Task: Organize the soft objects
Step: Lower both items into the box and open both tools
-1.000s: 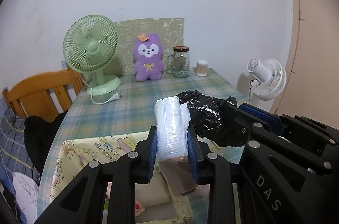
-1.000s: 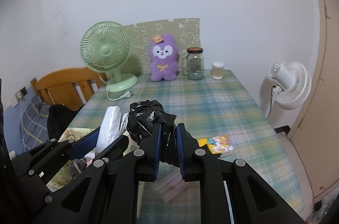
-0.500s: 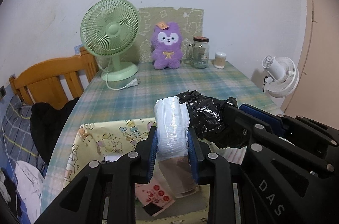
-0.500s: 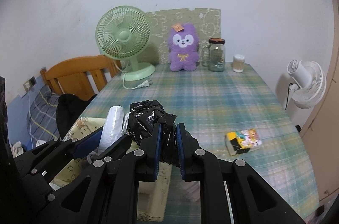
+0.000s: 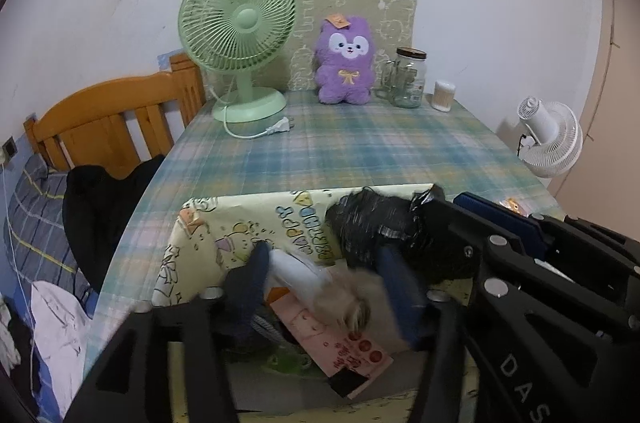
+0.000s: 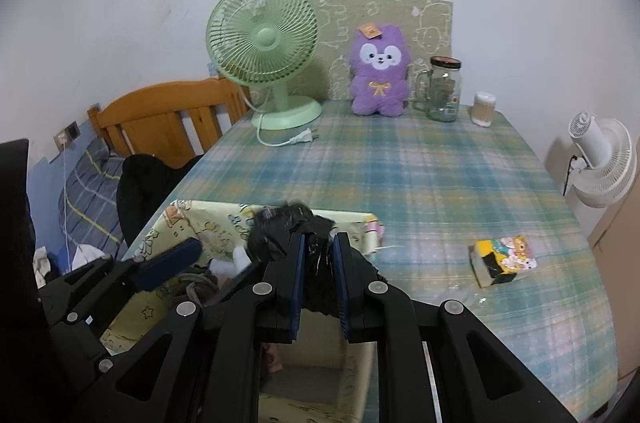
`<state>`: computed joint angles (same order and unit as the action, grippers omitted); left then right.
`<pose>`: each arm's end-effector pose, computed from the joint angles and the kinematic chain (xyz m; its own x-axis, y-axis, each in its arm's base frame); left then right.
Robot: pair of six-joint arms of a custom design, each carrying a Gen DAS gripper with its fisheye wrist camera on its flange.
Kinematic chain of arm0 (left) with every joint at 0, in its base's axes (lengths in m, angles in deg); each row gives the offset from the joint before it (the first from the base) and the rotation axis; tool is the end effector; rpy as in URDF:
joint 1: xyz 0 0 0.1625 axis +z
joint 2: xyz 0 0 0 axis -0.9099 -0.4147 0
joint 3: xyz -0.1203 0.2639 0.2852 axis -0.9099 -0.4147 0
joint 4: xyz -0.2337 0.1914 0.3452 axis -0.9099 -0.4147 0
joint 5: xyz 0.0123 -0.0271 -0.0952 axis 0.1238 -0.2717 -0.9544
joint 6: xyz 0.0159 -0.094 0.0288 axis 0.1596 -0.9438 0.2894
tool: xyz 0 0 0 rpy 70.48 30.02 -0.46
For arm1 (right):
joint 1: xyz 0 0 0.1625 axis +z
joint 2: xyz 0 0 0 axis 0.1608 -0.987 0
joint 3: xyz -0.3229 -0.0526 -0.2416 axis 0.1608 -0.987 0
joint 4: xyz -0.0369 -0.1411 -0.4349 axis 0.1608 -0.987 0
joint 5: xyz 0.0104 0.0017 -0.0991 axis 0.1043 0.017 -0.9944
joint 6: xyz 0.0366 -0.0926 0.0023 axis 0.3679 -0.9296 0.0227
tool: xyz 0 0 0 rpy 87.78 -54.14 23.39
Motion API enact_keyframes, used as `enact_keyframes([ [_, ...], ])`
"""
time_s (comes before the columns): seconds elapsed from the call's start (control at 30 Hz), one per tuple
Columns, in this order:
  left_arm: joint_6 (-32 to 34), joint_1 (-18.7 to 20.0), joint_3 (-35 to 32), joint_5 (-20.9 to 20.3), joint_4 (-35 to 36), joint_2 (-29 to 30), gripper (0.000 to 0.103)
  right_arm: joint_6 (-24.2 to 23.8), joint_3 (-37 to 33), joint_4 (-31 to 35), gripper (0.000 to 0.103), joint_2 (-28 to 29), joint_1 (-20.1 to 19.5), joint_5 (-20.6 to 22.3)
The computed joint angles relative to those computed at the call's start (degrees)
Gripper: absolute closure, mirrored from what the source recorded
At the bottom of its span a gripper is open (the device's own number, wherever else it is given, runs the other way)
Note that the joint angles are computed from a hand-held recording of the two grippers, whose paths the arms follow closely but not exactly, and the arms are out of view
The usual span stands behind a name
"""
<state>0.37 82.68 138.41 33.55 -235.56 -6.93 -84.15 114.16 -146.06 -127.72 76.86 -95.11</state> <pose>-0.3480 -0.3244 -0.0236 -0.6829 0.3609 -0.6352 0.6844 0.6203 -0.3833 0.0842 -0.2862 0.2071 -0.7735 0.0094 0.6337 -0.5229 0.5555 -0.6465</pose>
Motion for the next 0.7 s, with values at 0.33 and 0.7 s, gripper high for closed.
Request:
enact_keyframes([
  [0.33,-2.77,1.58,1.01,-0.21,2.38,-1.53,0.026,0.83,-1.78,3.02,0.086,3.35,0.77,0.46],
  [0.7,-1.49,1.71,1.06,-1.12,1.7,-1.51,0.015,0.81,-2.44,2.21,0.027,4.33,0.62,-1.49],
])
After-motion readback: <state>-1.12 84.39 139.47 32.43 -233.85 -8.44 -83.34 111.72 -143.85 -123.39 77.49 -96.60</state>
